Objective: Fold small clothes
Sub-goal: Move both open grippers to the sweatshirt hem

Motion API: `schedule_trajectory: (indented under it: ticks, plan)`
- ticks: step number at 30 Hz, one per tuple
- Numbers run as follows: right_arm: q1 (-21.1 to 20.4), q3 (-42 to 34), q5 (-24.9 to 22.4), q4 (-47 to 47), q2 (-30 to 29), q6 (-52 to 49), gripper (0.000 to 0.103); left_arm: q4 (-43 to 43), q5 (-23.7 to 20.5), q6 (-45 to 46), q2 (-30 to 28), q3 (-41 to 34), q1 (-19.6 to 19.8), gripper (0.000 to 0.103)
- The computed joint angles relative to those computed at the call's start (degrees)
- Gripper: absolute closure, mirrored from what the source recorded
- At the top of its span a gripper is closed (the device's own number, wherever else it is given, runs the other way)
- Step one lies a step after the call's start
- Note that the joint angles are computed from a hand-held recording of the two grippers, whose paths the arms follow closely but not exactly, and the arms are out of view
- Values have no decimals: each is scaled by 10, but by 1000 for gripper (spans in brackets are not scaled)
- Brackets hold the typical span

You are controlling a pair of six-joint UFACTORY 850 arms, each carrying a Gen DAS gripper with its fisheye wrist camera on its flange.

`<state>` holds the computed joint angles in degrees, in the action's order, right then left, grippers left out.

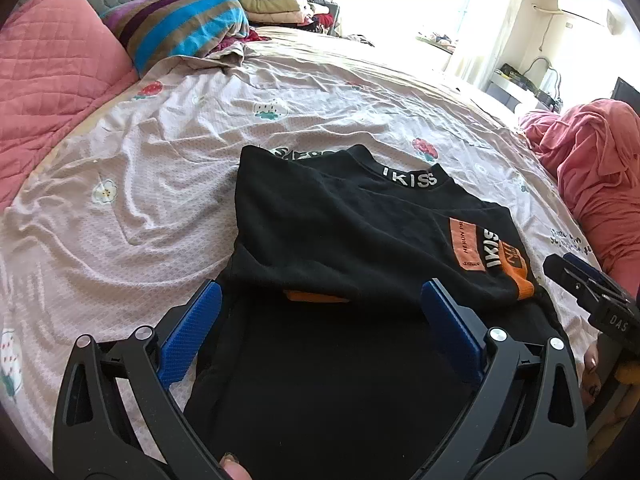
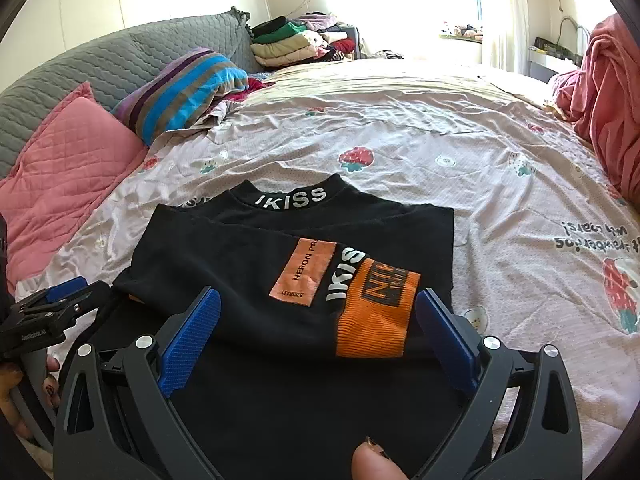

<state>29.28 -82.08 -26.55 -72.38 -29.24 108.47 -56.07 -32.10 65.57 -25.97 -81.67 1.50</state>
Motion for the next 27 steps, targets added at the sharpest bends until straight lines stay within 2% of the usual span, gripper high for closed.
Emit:
schedule_trajectory:
  ticks: [20,25,27]
  plan:
    - [23,53,-44,-15,50,-13,5,-9,12,33,60,59,15,9]
    - [28,66,-44,-11,59,-17,5,7,43,30,79,86,20,9]
    - [29,71,-43,-8,61,-21,5,7,42,29,83,92,25,9]
